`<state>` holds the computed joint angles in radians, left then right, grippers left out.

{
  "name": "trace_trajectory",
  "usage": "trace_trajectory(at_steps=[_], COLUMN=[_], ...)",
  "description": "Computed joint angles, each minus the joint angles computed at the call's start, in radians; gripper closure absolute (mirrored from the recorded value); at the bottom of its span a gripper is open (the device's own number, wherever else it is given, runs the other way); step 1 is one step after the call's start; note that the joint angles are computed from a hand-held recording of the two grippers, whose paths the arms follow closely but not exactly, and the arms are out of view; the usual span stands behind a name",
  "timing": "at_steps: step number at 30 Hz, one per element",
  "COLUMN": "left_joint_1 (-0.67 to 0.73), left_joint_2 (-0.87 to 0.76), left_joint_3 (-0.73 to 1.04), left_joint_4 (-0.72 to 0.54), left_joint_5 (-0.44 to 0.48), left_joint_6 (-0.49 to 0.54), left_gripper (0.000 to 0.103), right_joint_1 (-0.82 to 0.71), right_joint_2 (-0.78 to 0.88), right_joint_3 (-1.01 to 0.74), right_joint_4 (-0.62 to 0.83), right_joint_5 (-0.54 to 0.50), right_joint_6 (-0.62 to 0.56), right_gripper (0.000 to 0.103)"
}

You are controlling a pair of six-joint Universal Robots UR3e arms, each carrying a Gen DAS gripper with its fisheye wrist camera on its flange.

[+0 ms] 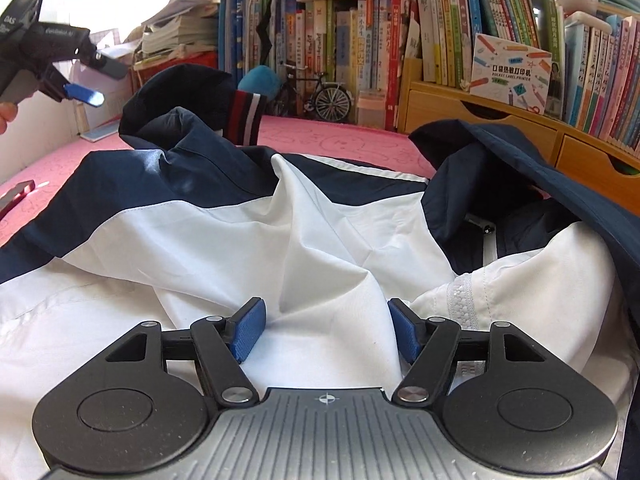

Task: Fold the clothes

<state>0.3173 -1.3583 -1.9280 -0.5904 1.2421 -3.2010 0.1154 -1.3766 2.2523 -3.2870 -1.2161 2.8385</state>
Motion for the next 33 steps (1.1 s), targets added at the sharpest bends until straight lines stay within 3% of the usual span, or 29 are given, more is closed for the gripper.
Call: trace_trajectory(at_steps=[3, 5, 7, 9, 11, 13, 16, 19, 23, 28, 30, 33], left_joint_1=[-0.214, -0.33, -0.39, -0.42, -0.398, -0.354, -0.308, -0.225, 0.017, 0.3, 0.366, 0.423], left_joint_2=[-0.295, -0.487, -0.675, -0.831, -0.867, -0.812, -0.731, -0.554, -0.295, -0.117, -0.125, -0.185], left_joint_3=[0.284, 0.482, 0.692, 0.876, 0.91, 0.821, 0.814, 0.703, 0.492, 0.165, 0.054, -0.083], left_joint_4=[0.043, -0.019, -0.186, -0.344, -0.434, -0.335, -0.259, -0.01, 0.18, 0.104, 0.065, 0.064], left_joint_5=[0.368, 0.599, 0.736, 0.804, 0.716, 0.574, 0.431, 0.237, -0.08, -0.183, -0.106, -0.054], left_joint_6=[-0.034, -0.007, -0.006, -0.029, -0.127, -0.21, -0.252, -0.285, -0.3, -0.179, -0.136, -0.088], left_gripper=[0.0, 0.0, 0.0, 0.001, 0.032, 0.091, 0.096, 0.096, 0.089, 0.085, 0.088, 0.091], right_joint_1=[0.008, 0.01, 0.009, 0.007, 0.006, 0.007, 0.012, -0.009, -0.036, -0.042, -0.052, -0.013], right_joint_2=[0.009, 0.013, 0.015, 0.015, 0.016, 0.015, 0.004, -0.042, -0.114, -0.154, -0.151, -0.047], right_joint_3=[-0.009, -0.012, -0.01, -0.008, -0.006, -0.005, -0.011, -0.018, -0.031, -0.069, -0.105, -0.256], right_joint_4=[-0.002, -0.003, -0.006, -0.009, -0.011, -0.013, 0.002, 0.02, 0.018, 0.089, 0.104, 0.08], right_joint_5=[-0.008, -0.011, -0.011, -0.01, -0.009, -0.012, -0.027, 0.0, 0.036, 0.028, 0.006, -0.165], right_joint_6=[0.007, 0.01, 0.01, 0.01, 0.01, 0.01, 0.026, 0.086, 0.119, 0.101, 0.093, 0.08], right_gripper=[0.032, 0.031, 0.03, 0.03, 0.029, 0.029, 0.029, 0.03, 0.026, 0.019, 0.012, 0.002])
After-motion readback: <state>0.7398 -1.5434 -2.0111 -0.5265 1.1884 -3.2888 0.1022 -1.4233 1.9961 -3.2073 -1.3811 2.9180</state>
